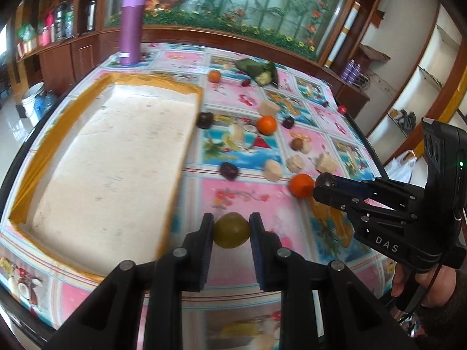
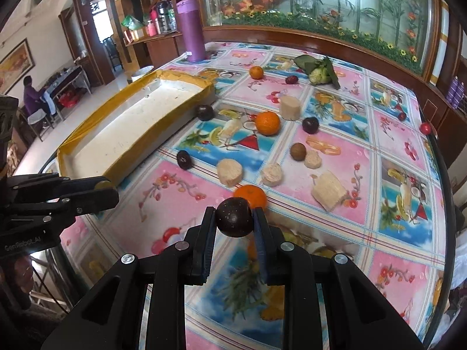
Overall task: Organize fruits
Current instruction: 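Carry both fruits into the white tray and open both tools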
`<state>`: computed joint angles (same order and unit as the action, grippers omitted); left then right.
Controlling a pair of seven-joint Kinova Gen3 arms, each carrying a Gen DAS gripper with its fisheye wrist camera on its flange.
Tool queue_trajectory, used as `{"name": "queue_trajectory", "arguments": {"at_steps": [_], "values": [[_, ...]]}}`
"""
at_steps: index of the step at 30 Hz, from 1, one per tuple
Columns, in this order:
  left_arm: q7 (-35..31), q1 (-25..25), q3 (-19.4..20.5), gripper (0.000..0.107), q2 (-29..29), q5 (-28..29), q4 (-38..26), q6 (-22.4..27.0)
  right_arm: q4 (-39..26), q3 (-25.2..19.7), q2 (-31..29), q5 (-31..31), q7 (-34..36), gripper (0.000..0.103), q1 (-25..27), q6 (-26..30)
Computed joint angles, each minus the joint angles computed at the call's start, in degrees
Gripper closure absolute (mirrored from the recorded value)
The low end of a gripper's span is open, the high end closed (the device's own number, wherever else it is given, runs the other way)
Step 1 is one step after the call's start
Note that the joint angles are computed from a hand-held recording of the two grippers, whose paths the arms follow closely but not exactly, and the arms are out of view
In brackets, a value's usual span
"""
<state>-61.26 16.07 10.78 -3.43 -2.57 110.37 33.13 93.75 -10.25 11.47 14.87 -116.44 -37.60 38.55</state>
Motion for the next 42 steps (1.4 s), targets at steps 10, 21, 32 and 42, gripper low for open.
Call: {"name": "queue_trajectory", "arguments": {"at_steps": [10, 21, 32, 42], "values": [[-5.07, -7.37, -5.81, 0.081, -4.0, 2.49, 3.87, -0.28, -16.54, -1.22, 10.82, -2.93, 8.81, 0.079, -4.59, 4.42], [-14.05, -12.51, -8.63, 0.08, 0.12, 5.43, 3.27, 0.05, -36.44, 1.45, 24.99, -7.32, 15.92, 0.079, -10.44, 14.42], [-16.13, -13.39, -8.08, 0.08, 2.55, 4.4, 3.03, 0.72, -41.17, 3.98, 28.47, -8.38, 14.62, 0.078, -12.38, 18.61], [-5.48, -11.23, -5.93, 0.057, 1.47, -6.61, 3.34, 1.63, -39.96, 4.48, 27.73, -7.42, 13.0, 0.074, -12.84, 18.33]]}}
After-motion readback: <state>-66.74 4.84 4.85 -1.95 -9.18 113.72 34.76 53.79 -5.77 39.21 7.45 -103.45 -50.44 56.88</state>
